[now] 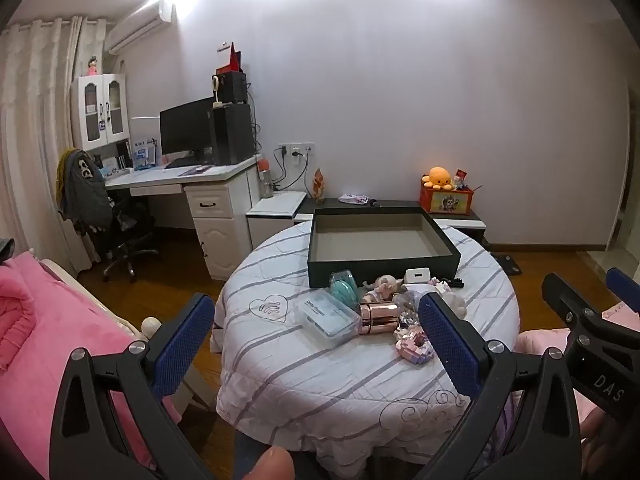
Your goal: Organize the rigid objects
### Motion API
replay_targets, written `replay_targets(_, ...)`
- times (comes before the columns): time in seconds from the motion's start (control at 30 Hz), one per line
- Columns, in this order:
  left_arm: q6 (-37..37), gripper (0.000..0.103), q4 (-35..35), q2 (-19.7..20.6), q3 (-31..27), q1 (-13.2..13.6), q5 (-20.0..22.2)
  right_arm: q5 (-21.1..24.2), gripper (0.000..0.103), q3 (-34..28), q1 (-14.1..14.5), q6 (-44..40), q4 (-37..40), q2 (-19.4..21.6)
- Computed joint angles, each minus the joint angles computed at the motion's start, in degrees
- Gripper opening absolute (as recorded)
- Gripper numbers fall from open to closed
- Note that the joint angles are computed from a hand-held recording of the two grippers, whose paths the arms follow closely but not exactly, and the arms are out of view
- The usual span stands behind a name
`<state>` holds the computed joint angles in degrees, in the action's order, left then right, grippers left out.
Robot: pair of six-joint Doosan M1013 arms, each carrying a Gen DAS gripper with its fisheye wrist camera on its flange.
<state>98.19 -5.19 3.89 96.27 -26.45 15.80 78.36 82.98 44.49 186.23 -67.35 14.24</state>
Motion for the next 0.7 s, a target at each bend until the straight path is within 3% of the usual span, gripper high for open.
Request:
replay_targets(0.23,-3.06,0.103,2.85,0.21,-0.39,-0.54,0.21,-0.01,0.103,-0.1,-0.02,-0.16,0.07,0.07)
replay_targets(0.7,-1.28,0.103,0.93,0.68,-0.81,-0.57,0.84,-0.32,0.103,-0.21,-0.13,-0.27,0.29,0.15)
